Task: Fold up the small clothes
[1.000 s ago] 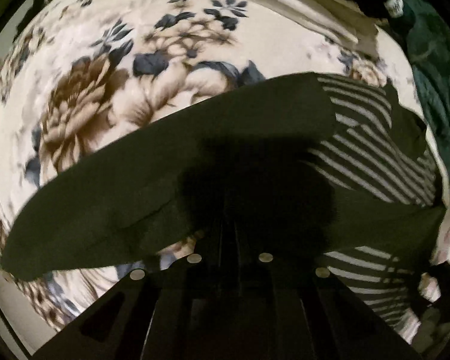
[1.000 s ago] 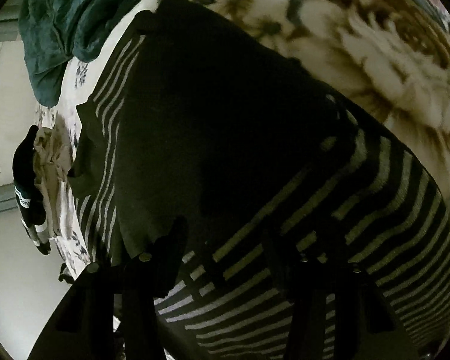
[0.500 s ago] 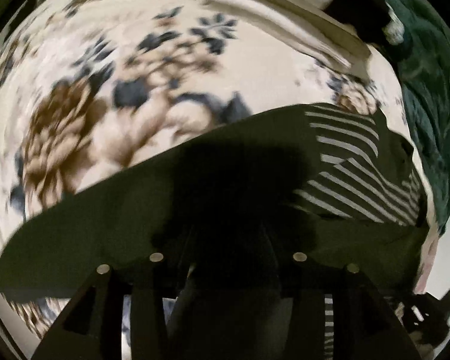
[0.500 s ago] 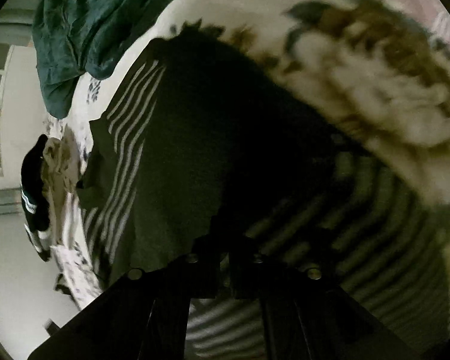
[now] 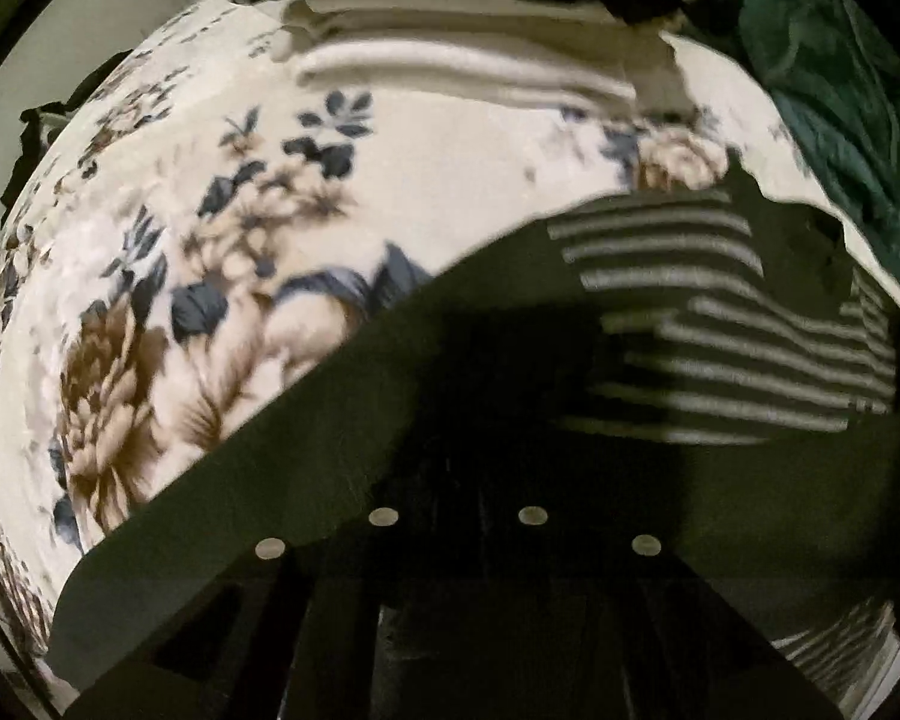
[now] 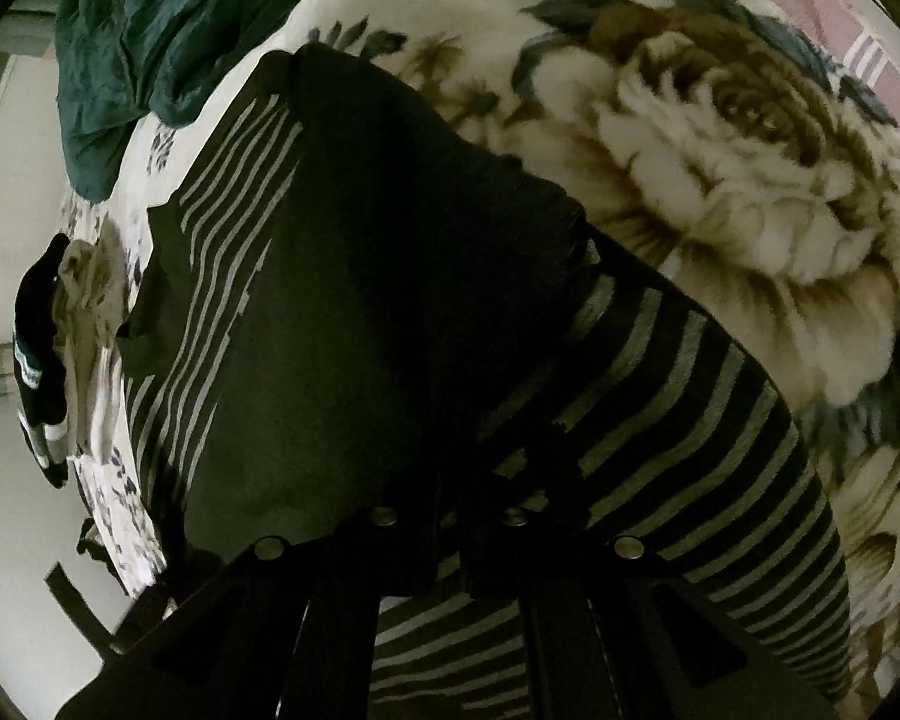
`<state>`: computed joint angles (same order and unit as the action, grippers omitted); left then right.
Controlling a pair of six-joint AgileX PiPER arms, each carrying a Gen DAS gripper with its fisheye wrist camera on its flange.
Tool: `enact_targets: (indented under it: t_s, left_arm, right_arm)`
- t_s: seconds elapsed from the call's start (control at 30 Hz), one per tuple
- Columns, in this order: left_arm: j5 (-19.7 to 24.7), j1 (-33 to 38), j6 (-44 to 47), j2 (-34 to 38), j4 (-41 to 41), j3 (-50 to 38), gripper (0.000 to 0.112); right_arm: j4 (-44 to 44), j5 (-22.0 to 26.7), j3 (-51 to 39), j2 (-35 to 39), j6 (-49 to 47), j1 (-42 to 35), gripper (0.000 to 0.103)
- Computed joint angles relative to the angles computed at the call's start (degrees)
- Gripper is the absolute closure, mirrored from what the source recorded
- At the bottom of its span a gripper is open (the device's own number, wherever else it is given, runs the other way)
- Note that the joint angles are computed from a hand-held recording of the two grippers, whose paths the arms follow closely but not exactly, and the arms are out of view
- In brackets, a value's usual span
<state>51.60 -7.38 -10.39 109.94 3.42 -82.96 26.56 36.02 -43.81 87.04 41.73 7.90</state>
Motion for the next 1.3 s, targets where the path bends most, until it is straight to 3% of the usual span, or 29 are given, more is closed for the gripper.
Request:
enact_targets:
  t_s: [0.1,0.13,0.2,0.23,0.27,0.3,0.37,0.43,0.6,0.67,0.73,0.83,1.0,1.03,1.07,1.13,1.3]
  left_arm:
    - [2.78,2.45,1.53,3.45,-3.95,-3.80,0.105]
    - [3.70,3.02,2.32,3.36,-5.51,-4.07,0.102]
    - [4.01,3.51,3.94,0.85,-7.35,-2.52,0.101]
    - [4.45,4.05,5.38,-1.38,-8.32,-1.17,0.100]
    - [4.67,4.36,5.69,-3.18,-8.67,0.12,0.092]
    - [4.88,5.07,5.76,-5.46,-8.93,1.93,0.084]
    - [5.05,8.01,5.79,-11.23,-10.47,7.19,0.038]
    - [5.71,12.22,5.39,-16.94,-11.07,12.73,0.021]
    - [12.00,37.76,11.13,-30.31,-15.38,24.20,0.021]
    - [11.18,49.22,9.97,-31.67,-12.64,26.53,0.021]
    - [12.31,60.68,12.62,-28.35,-13.36,25.38,0.021]
    - [9.29,75.07,17.66,-20.90,-17.36,23.36,0.021]
    - [6.95,82.70,19.24,-9.05,-24.70,18.52,0.023]
    - [6.17,82.92,19.63,-7.68,-26.87,18.15,0.042]
    - [5.01,82.47,19.02,-6.84,-26.93,17.32,0.075]
    - [4.53,81.54,18.64,-6.48,-27.43,15.37,0.104]
    - [7.77,78.58,16.75,-2.67,-30.26,1.42,0.104]
  right_arm:
    - [0.61,0.93,-0.68,1.52,-1.78,1.35,0.098]
    - [-0.11,2.13,-1.47,2.36,-2.07,1.86,0.094]
    - [-2.42,5.37,-3.42,3.28,-1.42,2.84,0.077]
    - [-3.98,7.06,-4.52,3.31,-0.92,3.69,0.056]
    - [-5.68,8.22,-5.26,3.05,0.10,4.61,0.040]
    - [-8.95,10.02,-6.65,2.58,2.33,6.49,0.037]
    - [-14.49,13.96,-10.03,2.76,5.44,10.57,0.035]
    - [-18.53,17.99,-13.83,4.05,7.42,15.35,0.029]
    - [-18.89,21.89,-20.48,8.96,6.96,22.56,0.028]
    - [-18.36,22.89,-22.93,11.13,6.46,24.47,0.028]
    - [-17.70,23.95,-25.93,13.40,6.28,26.35,0.028]
    - [-17.64,25.27,-29.73,16.20,6.39,28.54,0.028]
    - [-19.05,28.29,-35.80,20.20,8.08,31.09,0.027]
    - [-19.48,29.18,-37.11,21.03,8.52,31.46,0.027]
    - [-19.97,30.11,-38.26,21.84,9.02,31.80,0.027]
    - [-20.72,31.45,-39.59,22.76,9.95,32.30,0.028]
    - [-21.16,33.45,-41.61,23.99,12.80,33.07,0.027]
